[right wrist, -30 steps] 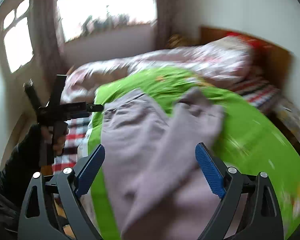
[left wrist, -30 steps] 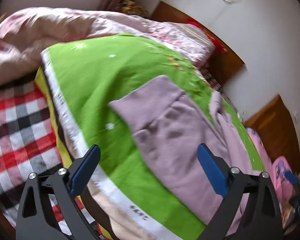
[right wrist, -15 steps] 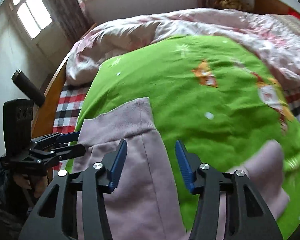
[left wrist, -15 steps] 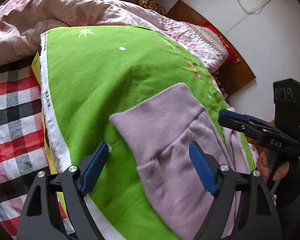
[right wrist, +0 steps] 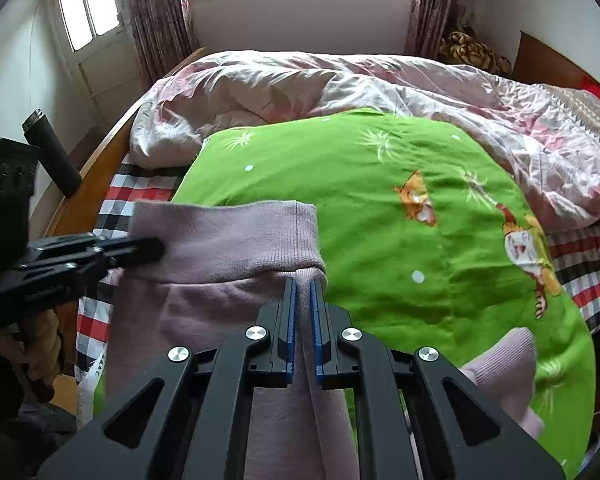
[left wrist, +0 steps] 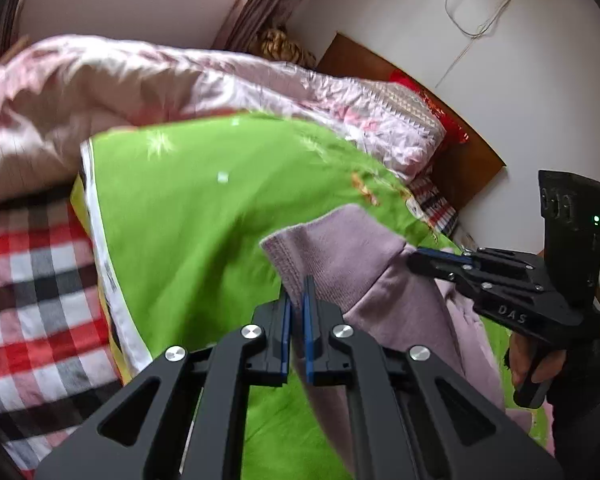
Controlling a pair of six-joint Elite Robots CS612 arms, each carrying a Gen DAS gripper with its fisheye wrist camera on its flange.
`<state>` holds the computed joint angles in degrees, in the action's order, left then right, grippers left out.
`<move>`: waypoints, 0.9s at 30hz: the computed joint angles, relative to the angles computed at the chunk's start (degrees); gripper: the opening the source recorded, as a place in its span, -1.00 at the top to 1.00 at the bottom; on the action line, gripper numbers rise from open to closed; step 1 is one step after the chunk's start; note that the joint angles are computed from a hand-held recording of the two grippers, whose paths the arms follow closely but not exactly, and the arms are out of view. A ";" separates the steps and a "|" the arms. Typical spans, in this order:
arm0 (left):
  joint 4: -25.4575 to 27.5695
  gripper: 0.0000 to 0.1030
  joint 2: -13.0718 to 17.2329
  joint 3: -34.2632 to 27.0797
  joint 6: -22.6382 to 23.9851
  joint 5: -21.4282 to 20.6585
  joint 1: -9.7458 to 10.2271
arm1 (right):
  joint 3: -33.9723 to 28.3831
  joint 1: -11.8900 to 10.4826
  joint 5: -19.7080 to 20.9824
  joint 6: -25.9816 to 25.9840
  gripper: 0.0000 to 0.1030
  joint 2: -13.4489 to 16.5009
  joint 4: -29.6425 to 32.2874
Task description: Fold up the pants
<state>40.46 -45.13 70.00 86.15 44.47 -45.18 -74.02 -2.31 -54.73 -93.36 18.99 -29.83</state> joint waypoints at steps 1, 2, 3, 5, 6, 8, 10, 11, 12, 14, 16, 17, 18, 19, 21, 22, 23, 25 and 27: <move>1.96 0.90 0.63 -1.01 -0.98 0.99 0.23 | 0.46 0.16 -0.28 0.89 0.83 -0.03 -0.23; 3.33 0.89 1.33 -1.83 -2.01 2.85 0.75 | 1.26 0.49 -1.31 2.16 0.81 -0.04 0.10; 5.63 0.86 2.44 -3.15 -3.13 5.37 1.42 | 1.95 1.04 -3.57 3.43 0.76 0.17 0.15; 9.90 0.41 4.88 -4.92 -5.68 9.81 2.69 | 2.03 1.83 -7.07 5.64 0.63 1.05 -1.25; 8.44 0.41 4.59 -3.86 -6.19 9.84 2.65 | 2.90 1.63 -6.48 6.18 0.62 0.59 -0.40; 9.76 -0.38 3.66 -2.36 -9.53 7.54 1.51 | 5.82 0.91 -5.62 6.76 0.03 -1.64 2.62; 16.27 -0.71 3.51 -2.14 -15.67 2.89 -0.37 | 8.61 -0.94 -1.71 4.33 -0.74 -4.28 5.29; 18.40 -0.71 3.09 -1.63 -17.15 0.58 -1.45 | 9.68 -1.82 0.28 3.26 -0.73 -5.32 6.15; 19.51 -0.71 2.72 -1.29 -17.56 -0.43 -2.12 | 11.42 -2.83 2.16 2.57 -0.73 -6.73 7.22; 20.74 -0.81 1.74 -0.53 -16.74 -2.84 -4.25 | 15.08 -5.37 5.53 3.93 -0.71 -9.48 7.20; 20.43 -0.94 1.37 -0.66 -14.08 -4.20 -5.74 | 16.94 -7.61 7.41 7.85 -0.71 -10.26 3.71; 20.58 -0.96 1.49 -0.87 -12.97 -4.80 -6.49 | 17.98 -8.26 7.47 9.79 -0.71 -10.45 2.40; 20.64 -0.96 1.63 -1.09 -12.22 -4.97 -6.79 | 19.28 -8.95 6.59 13.12 -0.69 -10.46 0.09; 21.18 -0.96 2.19 -1.97 -11.36 -4.49 -7.17 | 19.80 -9.26 5.44 15.83 -0.60 -10.17 -2.02; 20.91 -0.96 3.02 -3.42 -9.52 -2.71 -7.19 | 20.97 -9.70 2.82 22.07 -0.43 -9.37 -5.87; 20.19 -0.96 3.49 -4.37 -8.21 -1.47 -6.84 | 22.68 -9.78 1.46 24.84 -0.33 -9.41 -6.44; 20.03 -0.96 3.94 -5.22 -7.57 -0.37 -6.50 | 23.90 -9.76 0.77 25.95 -0.28 -9.35 -6.53; 19.76 -0.96 4.71 -7.17 -6.52 1.01 -5.84 | 24.84 -9.30 -0.55 26.96 -0.25 -8.76 -6.54; 19.03 -0.96 5.06 -8.52 -5.41 0.90 -5.49 | 25.98 -8.76 -1.41 26.94 -0.20 -8.67 -5.28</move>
<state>59.48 -40.07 61.48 80.75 45.37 -50.67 -48.04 -11.08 -56.14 -66.43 10.32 -35.11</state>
